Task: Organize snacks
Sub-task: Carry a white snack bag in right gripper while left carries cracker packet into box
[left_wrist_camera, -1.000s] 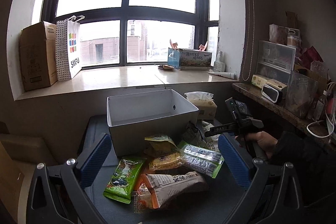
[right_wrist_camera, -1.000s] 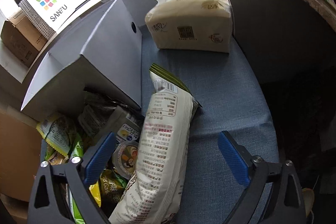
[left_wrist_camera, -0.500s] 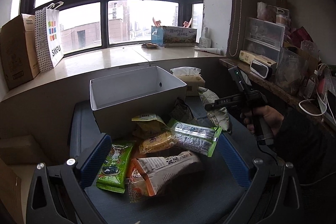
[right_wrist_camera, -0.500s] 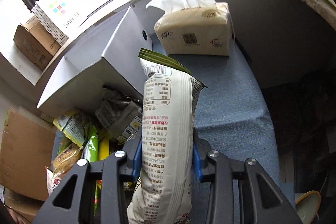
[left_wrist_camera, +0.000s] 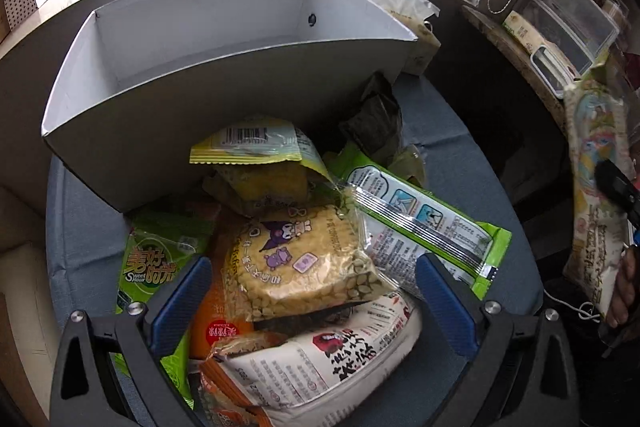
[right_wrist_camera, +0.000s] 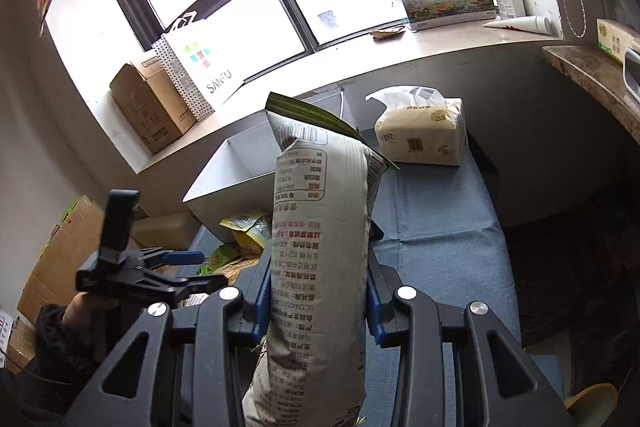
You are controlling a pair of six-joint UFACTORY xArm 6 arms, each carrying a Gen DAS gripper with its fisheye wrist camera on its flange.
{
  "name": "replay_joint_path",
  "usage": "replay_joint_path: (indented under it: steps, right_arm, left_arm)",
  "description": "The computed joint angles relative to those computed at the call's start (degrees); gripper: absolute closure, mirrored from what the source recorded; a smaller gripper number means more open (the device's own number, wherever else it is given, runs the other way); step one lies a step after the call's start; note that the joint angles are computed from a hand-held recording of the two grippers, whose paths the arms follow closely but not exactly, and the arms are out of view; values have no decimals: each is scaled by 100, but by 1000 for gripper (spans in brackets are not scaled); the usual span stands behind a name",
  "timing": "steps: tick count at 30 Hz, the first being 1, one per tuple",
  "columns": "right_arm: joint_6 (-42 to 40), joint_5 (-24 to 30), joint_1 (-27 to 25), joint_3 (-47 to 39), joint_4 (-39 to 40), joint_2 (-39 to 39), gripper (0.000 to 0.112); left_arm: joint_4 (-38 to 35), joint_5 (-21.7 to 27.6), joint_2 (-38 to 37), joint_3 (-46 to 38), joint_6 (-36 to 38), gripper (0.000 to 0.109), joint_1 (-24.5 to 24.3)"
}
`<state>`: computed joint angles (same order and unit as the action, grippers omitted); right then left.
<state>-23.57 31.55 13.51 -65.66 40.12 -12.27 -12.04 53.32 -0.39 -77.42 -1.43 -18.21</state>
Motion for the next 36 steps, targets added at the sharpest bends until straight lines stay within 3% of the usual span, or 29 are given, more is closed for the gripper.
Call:
replay_joint_path:
  steps: [4, 6, 8, 9, 10, 13, 18, 21, 28, 31, 36]
  right_arm:
    - [-9, -108, 158, 202, -126, -198, 72]
    - [-78, -34, 193, 239, -71, -223, 72]
    - [-50, -48, 238, 307, -100, -257, 72]
    - [-37, -17, 249, 328, -117, -266, 72]
    - [-2, -30, 271, 362, -164, -283, 72]
    - [-61, -19, 325, 431, -137, -308, 72]
    - [74, -50, 441, 447, -333, -237, 72]
    - [119, -36, 500, 431, -459, -238, 72]
    - [204, -50, 645, 368, -627, -218, 72]
    - [179, -57, 725, 307, -644, -196, 72]
    - [256, -54, 854, -352, -876, 234, 72]
  left_arm:
    - [196, 334, 641, -523, -214, 6, 26]
    - [225, 331, 685, -517, -192, 13, 8]
    - [258, 180, 537, -322, -222, 31, -4]
    - [243, 101, 424, -196, -219, 35, -1]
    - [163, -3, 260, -35, -167, 54, 9]
    - [118, -416, -253, 495, -151, 72, 36]
    - [-72, -713, -802, 1086, -35, 77, 188]
    - [-202, -997, -1227, 1439, 55, 87, 288]
    - [-675, -1500, -1970, 1840, 327, 88, 412]
    - [-533, -1755, -2318, 1962, 261, 88, 358]
    - [-431, -1975, -2389, 1590, 256, 88, 443]
